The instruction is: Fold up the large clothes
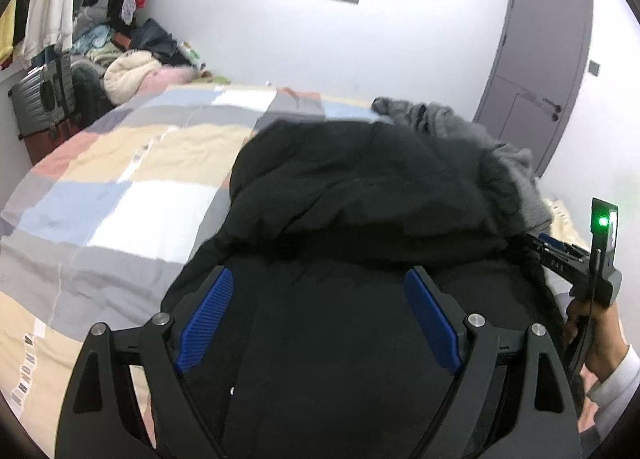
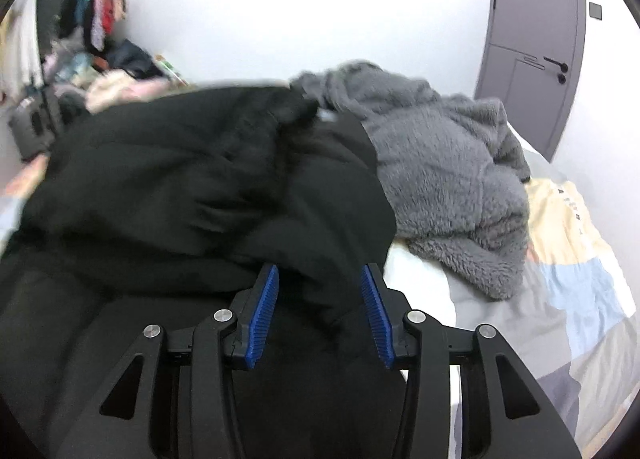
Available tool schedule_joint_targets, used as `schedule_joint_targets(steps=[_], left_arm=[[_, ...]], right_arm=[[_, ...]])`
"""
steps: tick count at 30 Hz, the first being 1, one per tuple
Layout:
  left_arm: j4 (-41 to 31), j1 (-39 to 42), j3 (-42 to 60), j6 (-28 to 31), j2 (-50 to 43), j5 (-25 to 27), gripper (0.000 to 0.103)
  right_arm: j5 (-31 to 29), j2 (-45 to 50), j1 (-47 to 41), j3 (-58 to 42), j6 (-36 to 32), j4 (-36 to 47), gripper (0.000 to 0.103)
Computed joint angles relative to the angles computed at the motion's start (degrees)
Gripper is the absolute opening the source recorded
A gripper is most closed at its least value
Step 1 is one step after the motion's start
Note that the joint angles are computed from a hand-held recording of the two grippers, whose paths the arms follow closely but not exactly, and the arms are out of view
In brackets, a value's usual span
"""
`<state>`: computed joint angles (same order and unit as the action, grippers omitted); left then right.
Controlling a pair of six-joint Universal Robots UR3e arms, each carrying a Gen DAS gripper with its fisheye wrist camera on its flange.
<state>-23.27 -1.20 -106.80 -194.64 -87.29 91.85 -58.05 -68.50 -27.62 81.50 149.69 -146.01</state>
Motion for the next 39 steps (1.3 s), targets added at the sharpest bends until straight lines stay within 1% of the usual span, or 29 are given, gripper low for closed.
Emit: schedule_joint_targets(steps=[3,4,6,9,10,12,15,17,18,21,22,23,24,25,26,27,28,30,31,33,34,35,37,39], left_arm=[[-3.2,-0.9,1.2,-0.6,4.1,-0.2,0.088],[-4.8,-0.9,1.6,-0.8,5.9,-0.9,0.088],[-7.6,-1.6,2.5,-0.8,9.4,-0.9,0.088],[-11.7,-3.5,4.6,-0.8,13.1,1.5,0.088],[-13.5,-3.5,5.0,-1.0,15.0,1.5,0.088],[-16.7,-2.4,5.2,-1.4,19.3,-0.1,0.088],[-21.6,-0.7,5.3,-1.7,25.2,-2.8,0.088],[-24.2,-0.9,5.5,-2.1,27.3,-2.8,0.088],[-25.4,-0.6,5.7,-2.0,28.1,-3.1,0.089],[-29.7,1.3,4.5,-0.9,31.7,-5.3,0.089],[-31.8,2.8,3.8,-0.2,33.3,-6.6,0.089],[-34.5,5.4,3.0,1.2,35.4,-9.1,0.089],[-37.2,8.4,2.4,2.8,37.3,-11.9,0.089],[-40.7,12.2,1.8,4.8,39.5,-15.4,0.089],[-46.0,18.2,1.1,8.2,42.5,-20.5,0.089],[-51.3,23.4,1.0,11.7,44.9,-24.7,0.089],[-55.8,27.4,1.0,14.7,46.6,-27.6,0.089],[-71.0,39.1,2.5,26.0,50.1,-34.9,0.089],[-77.4,43.2,3.4,30.9,51.2,-36.9,0.089],[-84.1,47.4,2.9,35.8,50.7,-38.0,0.09],[-86.4,48.5,2.5,36.9,50.4,-38.1,0.09],[-90.2,50.8,2.4,39.7,49.8,-38.6,0.091],[-91.6,51.2,0.1,40.5,46.8,-38.5,0.091],[-88.9,49.7,-3.3,37.9,43.5,-37.5,0.091]], right_arm=[[6.4,-9.0,-3.8,4.1,0.1,4.5,0.04],[9.1,-12.5,-5.6,5.0,-0.6,7.3,0.04],[12.0,-16.9,-8.0,5.7,-1.9,10.9,0.04],[17.8,-25.2,-13.2,6.3,-6.2,20.3,0.04],[20.9,-28.3,-16.1,5.5,-9.0,26.3,0.04],[24.1,-30.9,-19.1,3.4,-12.1,33.2,0.04],[29.5,-35.7,-26.4,-2.2,-24.3,54.0,0.04],[31.1,-37.8,-30.7,-6.5,-33.7,68.3,0.041],[31.4,-38.3,-32.9,-9.2,-39.0,76.2,0.043],[30.0,-37.3,-38.7,-18.3,-54.4,98.5,0.043],[28.6,-36.3,-41.0,-22.0,-59.9,106.1,0.043],[27.7,-35.7,-42.6,-23.9,-63.5,110.7,0.044],[25.5,-34.0,-43.9,-26.8,-66.7,115.3,0.044],[23.9,-33.1,-44.2,-27.8,-67.5,116.7,0.044],[22.2,-32.1,-45.2,-29.6,-69.0,119.4,0.044],[20.1,-31.0,-45.6,-30.5,-69.4,120.5,0.044],[17.4,-29.1,-45.1,-31.2,-68.2,120.0,0.044],[13.7,-26.4,-45.1,-32.9,-67.1,120.2,0.044],[11.4,-25.1,-44.3,-32.5,-65.3,118.2,0.044],[7.7,-22.8,-43.0,-32.1,-63.2,115.5,0.044],[6.2,-22.1,-42.4,-30.9,-62.0,113.2,0.044],[4.6,-21.4,-41.6,-29.4,-60.0,110.0,0.045],[1.6,-18.7,-39.9,-28.4,-56.4,106.8,0.049],[-1.1,-15.1,-38.4,-28.2,-54.0,105.2,0.051]])
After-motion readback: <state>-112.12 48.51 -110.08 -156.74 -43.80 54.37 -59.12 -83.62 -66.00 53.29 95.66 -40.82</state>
